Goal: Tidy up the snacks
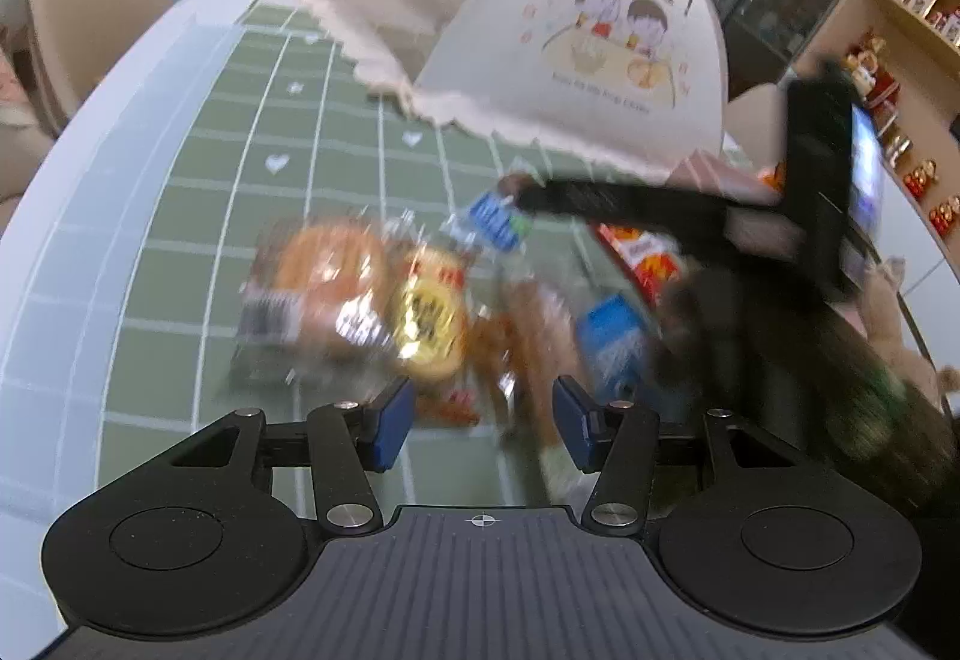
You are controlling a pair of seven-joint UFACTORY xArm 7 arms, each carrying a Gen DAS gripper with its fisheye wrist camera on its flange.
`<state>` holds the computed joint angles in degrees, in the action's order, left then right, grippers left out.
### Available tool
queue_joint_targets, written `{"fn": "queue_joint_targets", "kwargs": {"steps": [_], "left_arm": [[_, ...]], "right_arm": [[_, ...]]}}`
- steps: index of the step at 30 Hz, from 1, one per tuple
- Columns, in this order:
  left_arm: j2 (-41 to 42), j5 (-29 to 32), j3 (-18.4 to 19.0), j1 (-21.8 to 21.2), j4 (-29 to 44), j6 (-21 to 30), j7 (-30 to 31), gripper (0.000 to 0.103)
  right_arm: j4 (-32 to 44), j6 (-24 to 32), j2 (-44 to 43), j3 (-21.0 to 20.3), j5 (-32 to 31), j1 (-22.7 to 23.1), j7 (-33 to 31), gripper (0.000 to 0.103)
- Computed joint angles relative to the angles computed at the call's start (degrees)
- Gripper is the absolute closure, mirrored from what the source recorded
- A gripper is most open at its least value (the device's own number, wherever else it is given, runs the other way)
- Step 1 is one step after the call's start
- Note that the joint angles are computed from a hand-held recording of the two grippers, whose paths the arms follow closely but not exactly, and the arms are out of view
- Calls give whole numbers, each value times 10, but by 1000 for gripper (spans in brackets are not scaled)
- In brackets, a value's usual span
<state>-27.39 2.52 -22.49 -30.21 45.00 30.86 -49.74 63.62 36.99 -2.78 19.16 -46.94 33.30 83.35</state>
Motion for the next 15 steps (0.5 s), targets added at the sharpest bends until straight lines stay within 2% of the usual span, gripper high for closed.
{"fn": "queue_joint_targets", "kwargs": {"steps": [2, 4, 6, 7, 8, 9, 12, 15], "left_arm": [[-12, -10, 8, -10, -12, 8, 8, 47], [-21, -23, 15, -18, -25, 11, 17, 47], [-27, -31, 17, -21, -33, 10, 19, 47], [-29, -34, 17, -21, -35, 10, 19, 47], [-29, -36, 17, -20, -36, 9, 19, 47], [-29, -37, 16, -19, -37, 6, 18, 47], [-18, -32, 10, -11, -31, -3, 14, 47], [1, -18, 1, -2, -17, -16, 8, 47]], "right_arm": [[30, 11, 42, 2, -41, 5, 41, 40], [71, 39, 86, -7, -47, 23, 35, 40], [90, 38, 108, -23, -42, 35, 26, 40], [91, 37, 111, -30, -40, 39, 12, 45], [98, 49, 113, -33, -28, 46, -20, 64], [98, 58, 111, -37, -19, 52, -40, 66], [37, 13, 52, -43, 40, 41, -78, 68], [-43, 4, -45, -30, 59, 24, -87, 69]]}}
